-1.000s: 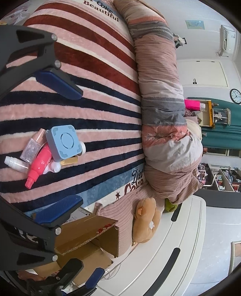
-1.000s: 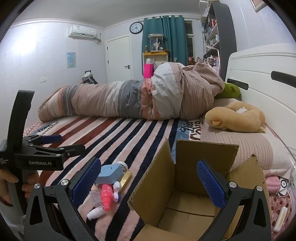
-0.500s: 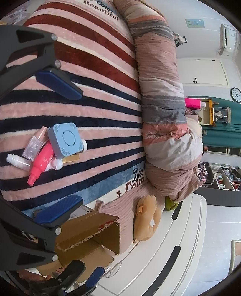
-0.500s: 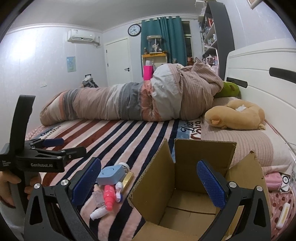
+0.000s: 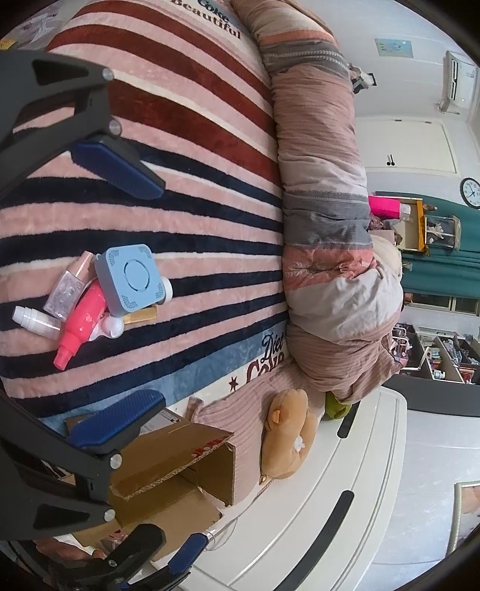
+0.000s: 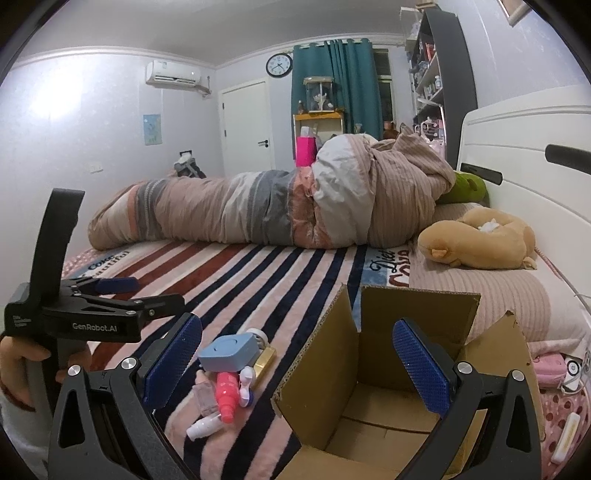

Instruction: Organize rigid objects

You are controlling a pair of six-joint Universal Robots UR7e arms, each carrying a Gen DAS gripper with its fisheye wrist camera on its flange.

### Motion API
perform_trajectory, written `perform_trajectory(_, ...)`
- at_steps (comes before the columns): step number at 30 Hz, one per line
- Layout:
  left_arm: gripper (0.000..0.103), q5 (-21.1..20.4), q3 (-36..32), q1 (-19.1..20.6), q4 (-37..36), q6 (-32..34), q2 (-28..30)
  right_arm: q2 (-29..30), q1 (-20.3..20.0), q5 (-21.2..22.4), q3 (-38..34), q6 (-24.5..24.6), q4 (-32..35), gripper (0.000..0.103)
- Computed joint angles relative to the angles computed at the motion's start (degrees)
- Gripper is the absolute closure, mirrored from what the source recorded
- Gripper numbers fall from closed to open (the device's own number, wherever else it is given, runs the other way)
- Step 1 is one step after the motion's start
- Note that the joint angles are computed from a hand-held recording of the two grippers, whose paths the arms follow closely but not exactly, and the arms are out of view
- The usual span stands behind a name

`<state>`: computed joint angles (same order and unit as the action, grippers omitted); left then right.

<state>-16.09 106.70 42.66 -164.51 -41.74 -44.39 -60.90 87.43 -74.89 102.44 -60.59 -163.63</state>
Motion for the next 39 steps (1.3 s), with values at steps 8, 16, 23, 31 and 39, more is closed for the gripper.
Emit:
perform_trajectory(8,0.0,-0.4,3.3,0.7,-12.4,8.1,-0.8,-0.3,1.9,-2.7,0.5,-0.3,0.6,0.0)
perform_trajectory(16,0.0,0.3,10.0,2.0,-29.8,18.0,-3.6,2.0,7.0,-7.2,3.2,-2.9,-3.3,0.0)
perform_trajectory(23,0.0,-5.3,12.6,7.3,-42.5,32.0,-5.3,9.4,10.3,-13.5,1.1,-0.1,0.6,0.014)
perform_trajectory(31,0.0,-16.4,13.5,14.3,-48.6,38.1,-5.4,22.8,11.8,-27.6,-6.8,4.0,-0.6,0.014)
perform_trajectory(39,0.0,-22.7,14.5,18.1,-48.5,33.5,-5.4,30.2,12.6,-33.3,-14.7,4.8,0.4,0.014)
